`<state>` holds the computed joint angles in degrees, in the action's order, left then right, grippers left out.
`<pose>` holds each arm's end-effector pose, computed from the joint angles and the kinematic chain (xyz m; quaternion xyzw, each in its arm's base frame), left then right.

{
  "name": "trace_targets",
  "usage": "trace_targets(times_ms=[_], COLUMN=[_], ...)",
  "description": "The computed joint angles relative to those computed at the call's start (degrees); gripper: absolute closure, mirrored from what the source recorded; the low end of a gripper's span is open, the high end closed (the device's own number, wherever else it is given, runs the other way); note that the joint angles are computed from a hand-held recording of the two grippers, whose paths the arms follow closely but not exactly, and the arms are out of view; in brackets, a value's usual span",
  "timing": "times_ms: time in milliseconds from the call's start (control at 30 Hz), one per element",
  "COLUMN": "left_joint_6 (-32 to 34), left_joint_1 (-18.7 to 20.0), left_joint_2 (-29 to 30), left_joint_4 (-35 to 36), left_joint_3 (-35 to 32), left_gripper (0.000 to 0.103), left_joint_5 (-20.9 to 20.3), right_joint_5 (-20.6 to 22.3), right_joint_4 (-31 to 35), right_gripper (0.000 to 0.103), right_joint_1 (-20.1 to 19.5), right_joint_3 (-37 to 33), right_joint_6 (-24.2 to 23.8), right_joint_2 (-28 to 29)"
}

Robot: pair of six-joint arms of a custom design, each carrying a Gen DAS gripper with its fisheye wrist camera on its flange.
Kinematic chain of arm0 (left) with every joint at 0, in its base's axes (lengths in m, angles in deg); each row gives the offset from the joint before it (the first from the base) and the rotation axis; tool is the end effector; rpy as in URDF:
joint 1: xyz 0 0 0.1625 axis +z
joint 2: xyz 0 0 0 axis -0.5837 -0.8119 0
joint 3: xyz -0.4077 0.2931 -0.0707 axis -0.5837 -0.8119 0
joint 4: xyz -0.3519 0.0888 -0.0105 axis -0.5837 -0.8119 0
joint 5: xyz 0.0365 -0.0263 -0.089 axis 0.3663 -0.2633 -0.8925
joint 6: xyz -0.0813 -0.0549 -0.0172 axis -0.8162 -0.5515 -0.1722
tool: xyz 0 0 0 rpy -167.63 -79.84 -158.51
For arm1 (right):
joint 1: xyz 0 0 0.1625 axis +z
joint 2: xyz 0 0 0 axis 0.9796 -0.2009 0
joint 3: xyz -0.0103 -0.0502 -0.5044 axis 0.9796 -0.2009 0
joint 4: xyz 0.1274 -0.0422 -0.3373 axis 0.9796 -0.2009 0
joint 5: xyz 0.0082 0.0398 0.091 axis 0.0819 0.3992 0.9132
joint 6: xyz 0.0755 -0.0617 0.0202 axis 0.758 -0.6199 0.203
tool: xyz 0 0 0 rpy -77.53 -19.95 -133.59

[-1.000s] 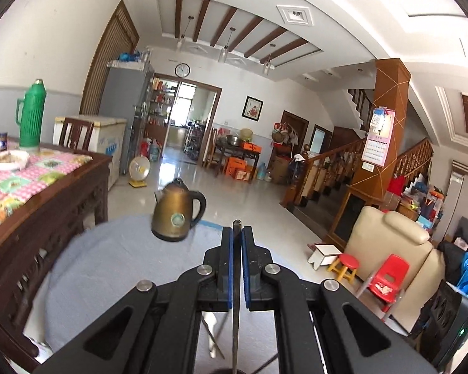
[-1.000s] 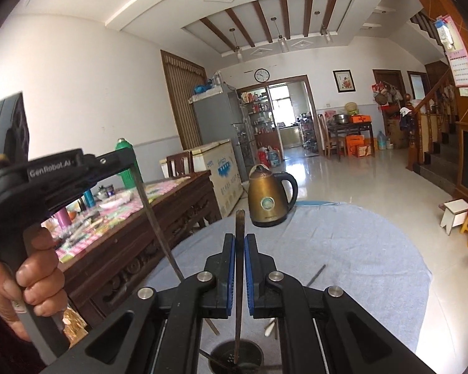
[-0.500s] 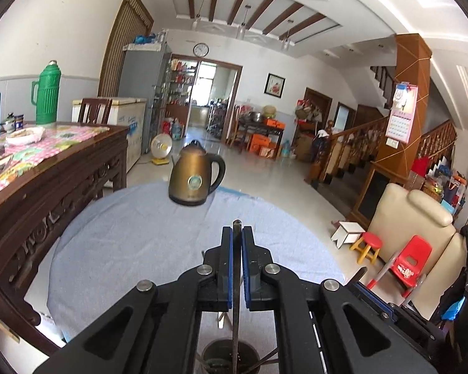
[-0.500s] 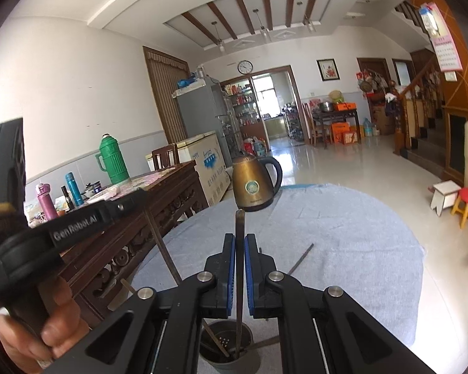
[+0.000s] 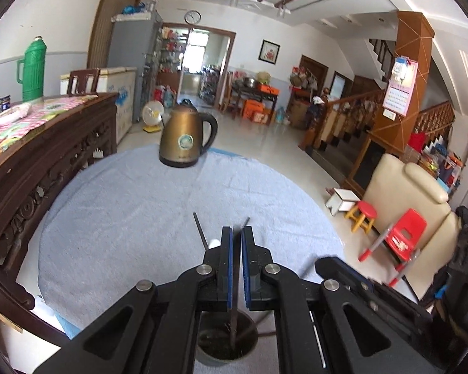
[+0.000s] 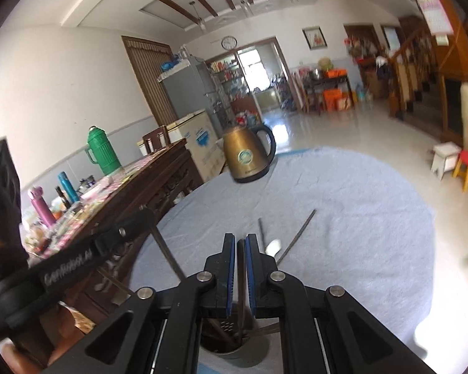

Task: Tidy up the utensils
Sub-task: 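Drop the chopsticks into the cup and open both tools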

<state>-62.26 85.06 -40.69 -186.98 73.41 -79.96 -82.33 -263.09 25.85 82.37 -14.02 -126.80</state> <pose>-0.4025 -0.7556 0.2389 0.2692 0.8731 -0.3746 0.1576 0.2773 -0.7024 0.3196 0.1048 -0.8423 0.5036 0.1611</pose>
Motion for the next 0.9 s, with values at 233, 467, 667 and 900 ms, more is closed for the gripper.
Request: trace_targets(times_ms=[233,467,667,900], left_joint_6=[4.6,8.5,7.4,5.0], left_joint_1=[-1.8,-3.0,-2.2,-0.6], left_joint_2=[-2.9,-5.7,-6.9,-7.9], left_joint_4=[-9.7,-20.9,-23.5,-21.4], left_joint_3=[3.9,8.4,10.1,10.8], left_gripper=[0.062,0.047,0.04,0.04], left_joint_5=[2.6,7.1,12.4,15.4], right_joint_5=[2.4,1.1,-1.4,-2.4], right_joint_4=[-9.7,-16.7,-15.8,-12.4], right_gripper=[0.076,0.076,0.076,0.073], right_joint_1=[-0.1,-0.4,-1.7,-2.7], right_joint_3=[3.2,6.5,8.3,8.8], right_joint_6=[0.3,2.7,7.2,10.1], right_joint_2=[-1.9,-4.9,-7.1,-8.3])
